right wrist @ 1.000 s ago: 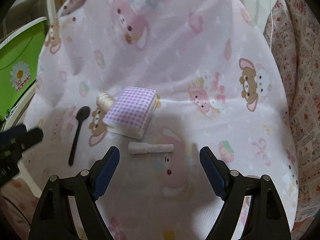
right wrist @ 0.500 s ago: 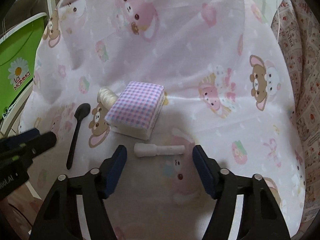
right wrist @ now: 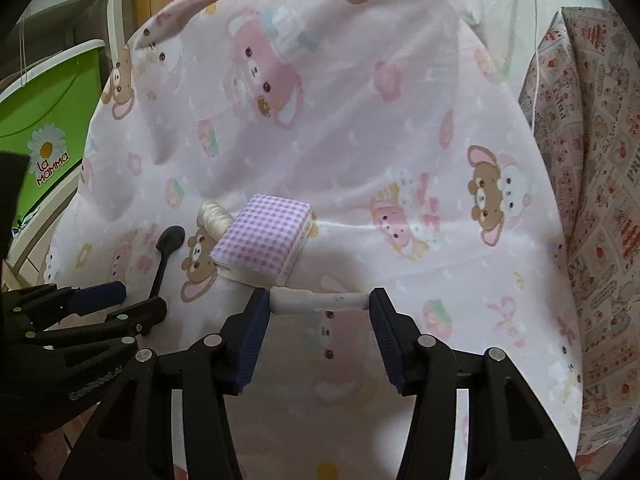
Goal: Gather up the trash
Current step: 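Close the left tool on the black spoon handle while the right tool holds the tube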
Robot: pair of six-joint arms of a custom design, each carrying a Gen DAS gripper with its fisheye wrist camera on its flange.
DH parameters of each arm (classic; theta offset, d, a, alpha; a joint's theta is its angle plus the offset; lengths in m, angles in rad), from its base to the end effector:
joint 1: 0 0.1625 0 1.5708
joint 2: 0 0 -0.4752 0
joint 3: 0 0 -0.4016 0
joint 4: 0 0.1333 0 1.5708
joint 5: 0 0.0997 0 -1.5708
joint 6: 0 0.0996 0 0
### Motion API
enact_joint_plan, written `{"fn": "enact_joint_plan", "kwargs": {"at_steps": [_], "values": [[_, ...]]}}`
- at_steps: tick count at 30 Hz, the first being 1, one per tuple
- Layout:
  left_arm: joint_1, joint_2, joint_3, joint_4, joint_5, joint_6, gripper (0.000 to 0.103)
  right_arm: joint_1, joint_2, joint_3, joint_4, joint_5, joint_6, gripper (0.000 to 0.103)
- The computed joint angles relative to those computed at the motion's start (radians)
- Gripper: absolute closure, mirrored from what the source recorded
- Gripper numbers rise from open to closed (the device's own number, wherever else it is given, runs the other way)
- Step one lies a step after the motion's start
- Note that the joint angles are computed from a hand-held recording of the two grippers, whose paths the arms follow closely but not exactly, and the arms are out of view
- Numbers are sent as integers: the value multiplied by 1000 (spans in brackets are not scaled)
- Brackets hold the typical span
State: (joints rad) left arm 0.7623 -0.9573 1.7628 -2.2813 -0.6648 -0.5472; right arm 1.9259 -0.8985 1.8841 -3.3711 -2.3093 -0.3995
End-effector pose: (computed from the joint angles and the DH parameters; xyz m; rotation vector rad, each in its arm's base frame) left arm -0.3205 -0.5987 0.1908 0.3535 2.2806 -0.6189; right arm 0.2846 -0.5768 0.2215 0.4752 -2.2096 0.9425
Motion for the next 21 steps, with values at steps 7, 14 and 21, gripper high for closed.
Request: {"fn": "enact_joint_plan", "kwargs": {"at_steps": [7, 14, 21], "values": [[-14, 23, -7, -4, 10, -3, 91, -8, -51, 23, 11, 8, 20, 49], [-5, -12, 8, -18, -40, -24, 96, -6, -76, 32, 10, 11, 32, 49], [-35, -62, 61, -101, -26, 39, 96, 5, -96, 47, -11, 20, 14, 49]]}}
